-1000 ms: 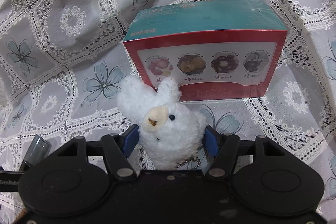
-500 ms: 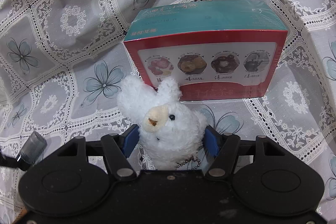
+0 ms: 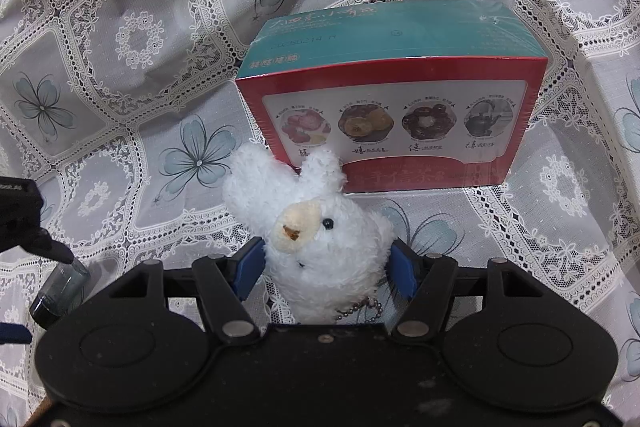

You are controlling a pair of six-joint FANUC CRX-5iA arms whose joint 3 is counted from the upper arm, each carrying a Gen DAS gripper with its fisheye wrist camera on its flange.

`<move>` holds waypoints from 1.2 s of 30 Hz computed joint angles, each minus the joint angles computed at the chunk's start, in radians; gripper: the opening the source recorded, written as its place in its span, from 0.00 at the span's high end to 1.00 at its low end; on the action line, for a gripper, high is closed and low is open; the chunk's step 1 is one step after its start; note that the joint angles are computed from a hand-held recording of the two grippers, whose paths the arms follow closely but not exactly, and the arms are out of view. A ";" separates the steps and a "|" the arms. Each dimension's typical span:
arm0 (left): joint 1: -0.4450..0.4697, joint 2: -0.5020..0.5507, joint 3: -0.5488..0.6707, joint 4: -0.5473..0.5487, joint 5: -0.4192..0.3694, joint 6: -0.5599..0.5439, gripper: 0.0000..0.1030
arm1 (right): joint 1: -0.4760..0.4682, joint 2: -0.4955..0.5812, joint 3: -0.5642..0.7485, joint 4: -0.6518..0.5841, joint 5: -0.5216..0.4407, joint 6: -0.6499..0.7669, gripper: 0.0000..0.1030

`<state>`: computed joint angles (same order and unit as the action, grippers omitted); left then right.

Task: Organize soft objects
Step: 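Grasp the dark cylinder bottle with the left gripper and lift it, then carry the dark bottle and white bunny over the basket with both grippers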

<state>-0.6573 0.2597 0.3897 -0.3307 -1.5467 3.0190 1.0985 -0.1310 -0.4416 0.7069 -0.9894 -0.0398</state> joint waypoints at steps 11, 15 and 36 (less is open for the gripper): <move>0.004 -0.005 -0.022 0.024 0.034 -0.103 0.35 | 0.000 -0.001 -0.002 0.004 0.002 -0.002 0.41; -0.037 -0.015 0.005 -0.026 0.000 -0.158 0.35 | -0.001 -0.016 -0.021 0.016 0.019 -0.012 0.51; -0.362 -0.214 -0.108 -0.190 -0.100 -0.226 0.35 | -0.003 -0.087 -0.065 0.012 0.053 0.040 0.57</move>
